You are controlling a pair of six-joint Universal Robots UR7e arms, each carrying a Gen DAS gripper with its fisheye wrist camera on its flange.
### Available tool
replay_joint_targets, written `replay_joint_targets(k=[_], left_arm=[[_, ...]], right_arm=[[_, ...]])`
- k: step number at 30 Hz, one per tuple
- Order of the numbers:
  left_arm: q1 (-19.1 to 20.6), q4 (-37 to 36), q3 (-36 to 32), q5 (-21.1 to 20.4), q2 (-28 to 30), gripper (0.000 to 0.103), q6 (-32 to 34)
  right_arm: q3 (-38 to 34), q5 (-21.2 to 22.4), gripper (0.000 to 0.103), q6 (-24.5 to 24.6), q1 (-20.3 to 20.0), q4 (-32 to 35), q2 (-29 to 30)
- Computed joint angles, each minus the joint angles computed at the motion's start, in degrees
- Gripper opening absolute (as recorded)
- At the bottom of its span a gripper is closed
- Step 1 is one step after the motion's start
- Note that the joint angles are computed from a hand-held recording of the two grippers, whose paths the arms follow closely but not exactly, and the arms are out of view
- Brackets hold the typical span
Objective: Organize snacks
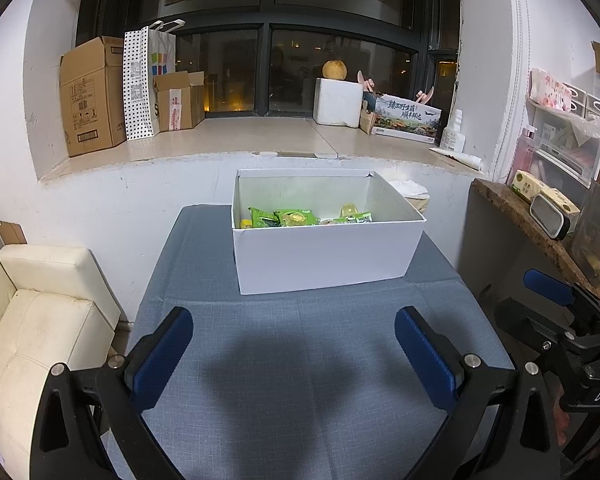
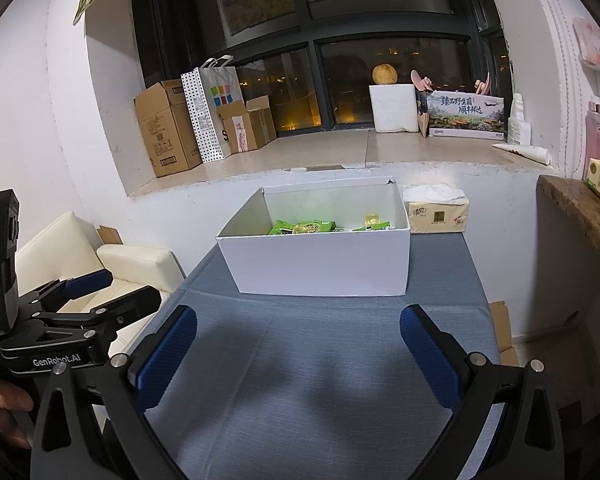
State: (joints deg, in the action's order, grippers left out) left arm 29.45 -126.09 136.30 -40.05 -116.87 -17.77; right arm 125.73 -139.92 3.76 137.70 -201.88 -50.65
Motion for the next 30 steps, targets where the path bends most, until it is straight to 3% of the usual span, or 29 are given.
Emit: replay_joint_targets(k=[30], left_arm=[[0.0, 0.4, 0.3, -0.5, -0.8, 0.103, 0.2]], right_arm=[[-0.1, 0.7, 0.103, 0.4, 0.0, 0.3, 0.2]])
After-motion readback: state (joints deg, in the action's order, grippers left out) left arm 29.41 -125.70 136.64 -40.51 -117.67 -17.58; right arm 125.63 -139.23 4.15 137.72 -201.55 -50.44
